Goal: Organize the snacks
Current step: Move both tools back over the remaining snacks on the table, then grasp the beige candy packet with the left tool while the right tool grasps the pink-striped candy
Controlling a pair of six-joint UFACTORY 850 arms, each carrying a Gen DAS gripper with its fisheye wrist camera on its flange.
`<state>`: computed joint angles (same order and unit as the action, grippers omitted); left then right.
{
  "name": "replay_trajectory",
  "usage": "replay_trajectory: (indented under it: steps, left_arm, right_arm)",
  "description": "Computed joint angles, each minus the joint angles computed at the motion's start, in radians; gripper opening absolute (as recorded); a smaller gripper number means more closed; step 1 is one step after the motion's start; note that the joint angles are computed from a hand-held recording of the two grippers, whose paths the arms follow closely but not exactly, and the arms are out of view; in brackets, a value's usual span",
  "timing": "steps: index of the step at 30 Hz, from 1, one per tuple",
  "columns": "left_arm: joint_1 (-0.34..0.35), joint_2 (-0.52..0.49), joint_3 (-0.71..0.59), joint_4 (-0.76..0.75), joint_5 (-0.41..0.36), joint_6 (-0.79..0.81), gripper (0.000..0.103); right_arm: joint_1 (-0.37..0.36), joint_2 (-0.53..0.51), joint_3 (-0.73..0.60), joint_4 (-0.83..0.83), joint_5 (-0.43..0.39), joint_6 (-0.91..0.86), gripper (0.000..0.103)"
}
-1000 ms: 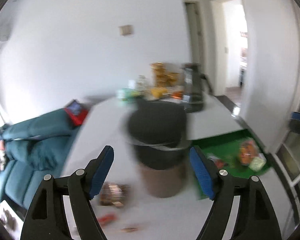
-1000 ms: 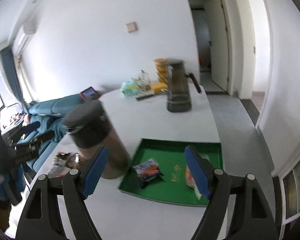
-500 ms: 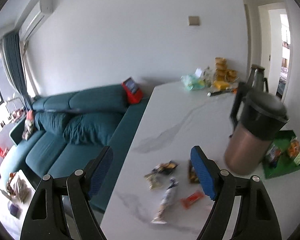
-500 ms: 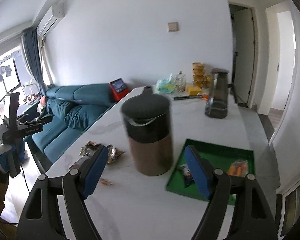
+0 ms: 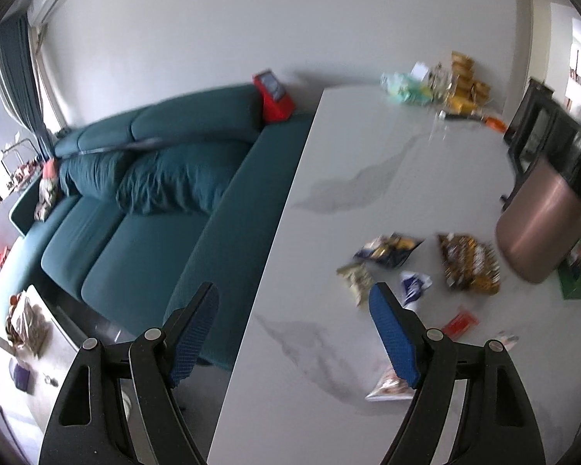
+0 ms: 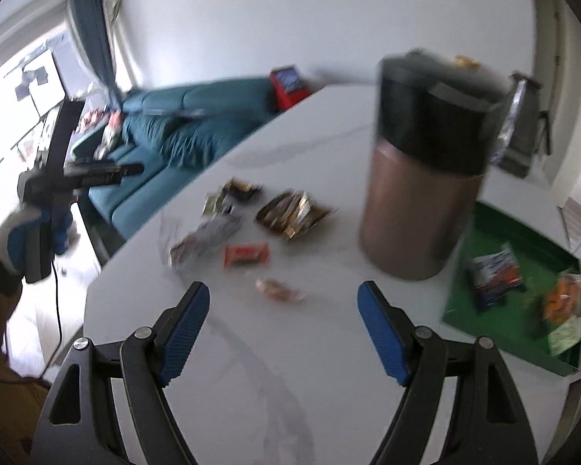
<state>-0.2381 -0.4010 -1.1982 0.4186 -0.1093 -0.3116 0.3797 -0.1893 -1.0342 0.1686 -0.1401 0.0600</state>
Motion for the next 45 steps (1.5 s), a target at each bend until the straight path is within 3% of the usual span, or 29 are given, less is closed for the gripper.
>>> replay_trajectory:
  steps: [7,12,19,26,32,40,42,43,45]
  left_arm:
    - [0.01,-0.086,-0.056,-0.24,-0.06,0.23,0.075]
    - [0.001,-0.142,-0.115,-0.265,-0.089,0.24,0.075]
    - [-0.016,-0.232,-0.215,-0.464,-0.165,0.418,0.075]
    - [-0.04,-0.319,-0.311,-0.368,-0.229,0.325,0.075]
    - [-0.051,-0.352,-0.346,-0.379,-0.255,0.334,0.075]
    - [-0.06,-0.375,-0.372,-0.391,-0.276,0.348,0.073]
    - [-0.059,-0.379,-0.378,-0.408,-0.281,0.368,0.073]
    - [-0.058,-0.382,-0.384,-0.418,-0.285,0.379,0.073]
    - [-0.054,-0.389,-0.397,-0.448,-0.3,0.397,0.073]
  right_arm:
    - [0.017,-0.141,-0.087,0.246,-0.062,-0.301,0.103]
    - [0.014,-0.214,-0.151,0.249,-0.095,-0.367,0.103]
    - [-0.007,-0.295,-0.225,0.334,-0.14,-0.523,0.103]
    - [-0.023,-0.354,-0.275,0.409,-0.178,-0.649,0.103]
    - [-0.028,-0.395,-0.309,0.419,-0.217,-0.712,0.103]
    - [-0.032,-0.435,-0.343,0.429,-0.252,-0.754,0.058]
    - [-0.034,-0.441,-0.349,0.432,-0.261,-0.757,0.039]
    - [-0.035,-0.446,-0.355,0.439,-0.271,-0.764,0.035]
    - [-0.037,-0.451,-0.36,0.439,-0.278,-0.767,0.008]
